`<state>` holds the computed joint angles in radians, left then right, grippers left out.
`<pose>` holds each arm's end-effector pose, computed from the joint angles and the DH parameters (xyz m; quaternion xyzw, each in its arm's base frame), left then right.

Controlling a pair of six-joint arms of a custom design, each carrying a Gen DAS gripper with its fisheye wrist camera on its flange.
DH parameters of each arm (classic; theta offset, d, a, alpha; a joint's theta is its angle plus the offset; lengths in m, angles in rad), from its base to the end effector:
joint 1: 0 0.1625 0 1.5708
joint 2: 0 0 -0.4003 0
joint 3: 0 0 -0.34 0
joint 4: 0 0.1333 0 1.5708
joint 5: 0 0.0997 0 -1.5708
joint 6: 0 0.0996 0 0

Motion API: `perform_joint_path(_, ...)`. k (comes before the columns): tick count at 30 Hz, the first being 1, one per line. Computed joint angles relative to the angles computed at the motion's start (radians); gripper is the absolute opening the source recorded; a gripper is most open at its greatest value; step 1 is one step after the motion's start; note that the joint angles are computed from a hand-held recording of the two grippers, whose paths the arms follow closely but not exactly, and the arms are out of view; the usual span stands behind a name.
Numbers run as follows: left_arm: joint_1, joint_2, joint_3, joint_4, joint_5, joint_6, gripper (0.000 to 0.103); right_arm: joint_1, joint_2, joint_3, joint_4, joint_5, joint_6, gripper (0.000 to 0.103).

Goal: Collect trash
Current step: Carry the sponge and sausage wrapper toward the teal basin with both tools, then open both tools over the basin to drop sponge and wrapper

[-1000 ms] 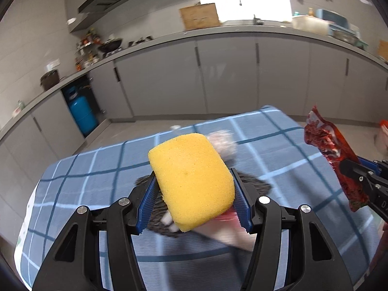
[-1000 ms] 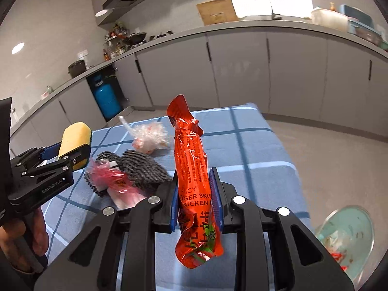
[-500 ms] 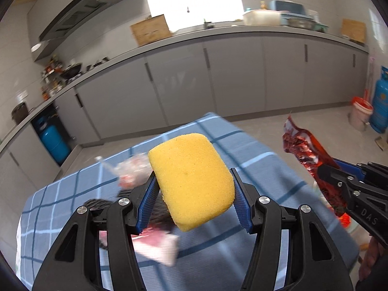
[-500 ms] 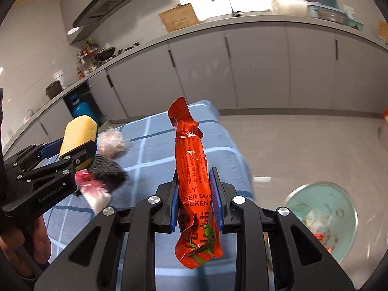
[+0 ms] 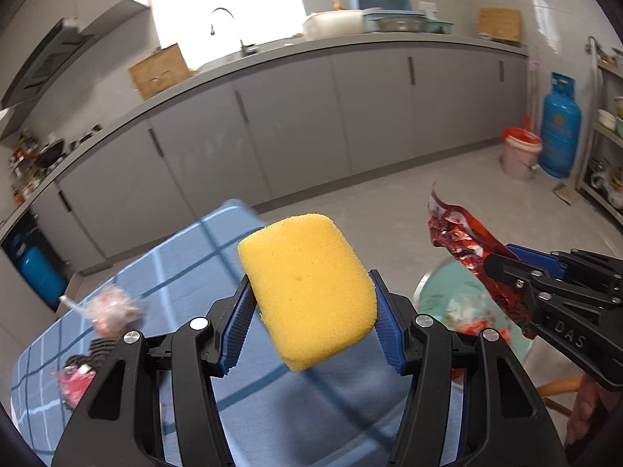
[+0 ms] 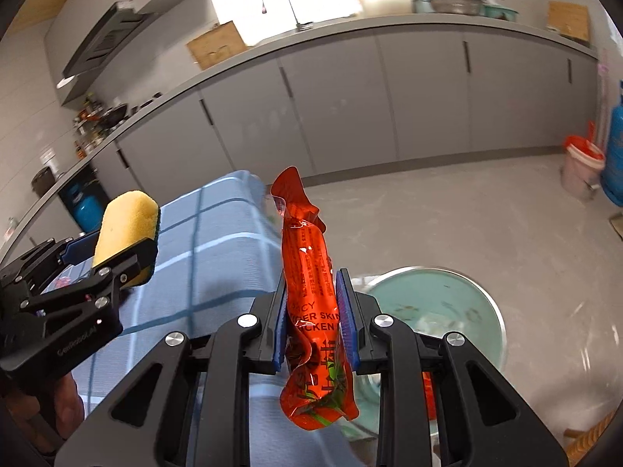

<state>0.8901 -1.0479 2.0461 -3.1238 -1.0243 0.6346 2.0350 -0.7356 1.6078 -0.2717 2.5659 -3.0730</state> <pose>-0.1795 -0.5157 0.2037 0.5076 0.7781 -0.2696 0.2534 0.2701 -0.4283 0.0579 -0.0655 -0.8059 0.5065 0.2994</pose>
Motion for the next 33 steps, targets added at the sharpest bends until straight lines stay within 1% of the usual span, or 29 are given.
perform_joint_path(8,-0.031,0.052,0.032,0.013,-0.048,-0.041,0.057,-0.047,-0.081,0.138,-0.079,0.031,0.037,0.025)
perform_joint_path(10,-0.033,0.069,0.031,0.033,-0.067,-0.054,0.057,-0.061,-0.097,0.162,-0.086,0.033,0.045,0.025)
perform_joint_path(12,-0.040,0.091,0.035,0.028,-0.068,-0.051,0.057,-0.078,-0.110,0.186,-0.092,0.035,0.060,0.025)
perform_joint_path(15,-0.044,0.113,0.039,0.033,-0.081,-0.048,0.057,-0.103,-0.127,0.223,-0.106,0.029,0.077,0.025)
perform_joint_path(17,-0.049,0.128,0.043,0.031,-0.094,-0.044,0.060,-0.127,-0.135,0.237,-0.100,0.003,0.088,0.025)
perform_joint_path(18,-0.051,0.136,0.047,0.025,-0.097,-0.039,0.061,-0.138,-0.143,0.252,-0.115,-0.011,0.087,0.027)
perform_joint_path(19,-0.055,0.142,0.050,0.018,-0.091,-0.039,0.072,-0.145,-0.154,0.273,-0.147,-0.023,0.078,0.028)
perform_joint_path(20,-0.056,0.147,0.053,0.006,-0.081,-0.036,0.082,-0.154,-0.164,0.289,-0.171,-0.028,0.074,0.038)
perform_joint_path(21,-0.055,0.152,0.057,-0.013,-0.072,-0.033,0.083,-0.155,-0.169,0.290,-0.174,-0.023,0.075,0.051)
perform_joint_path(23,-0.049,0.149,0.050,0.003,-0.072,-0.037,0.083,-0.157,-0.179,0.305,-0.194,-0.015,0.077,0.052)
perform_joint_path(24,-0.045,0.151,0.044,0.007,-0.060,-0.043,0.085,-0.157,-0.180,0.306,-0.194,-0.011,0.080,0.052)
perform_joint_path(25,-0.042,0.150,0.041,0.009,-0.055,-0.049,0.088,-0.157,-0.180,0.307,-0.194,-0.007,0.084,0.052)
perform_joint_path(26,-0.040,0.149,0.037,0.012,-0.057,-0.053,0.088,-0.157,-0.180,0.310,-0.196,-0.006,0.089,0.053)
perform_joint_path(27,-0.037,0.145,0.033,0.016,-0.057,-0.055,0.088,-0.156,-0.180,0.313,-0.200,-0.004,0.093,0.056)
perform_joint_path(30,-0.030,0.141,0.027,0.011,-0.040,-0.054,0.088,-0.152,-0.177,0.320,-0.212,-0.001,0.100,0.060)
perform_joint_path(33,-0.019,0.128,0.019,0.017,-0.026,-0.064,0.088,-0.146,-0.168,0.314,-0.204,-0.001,0.109,0.060)
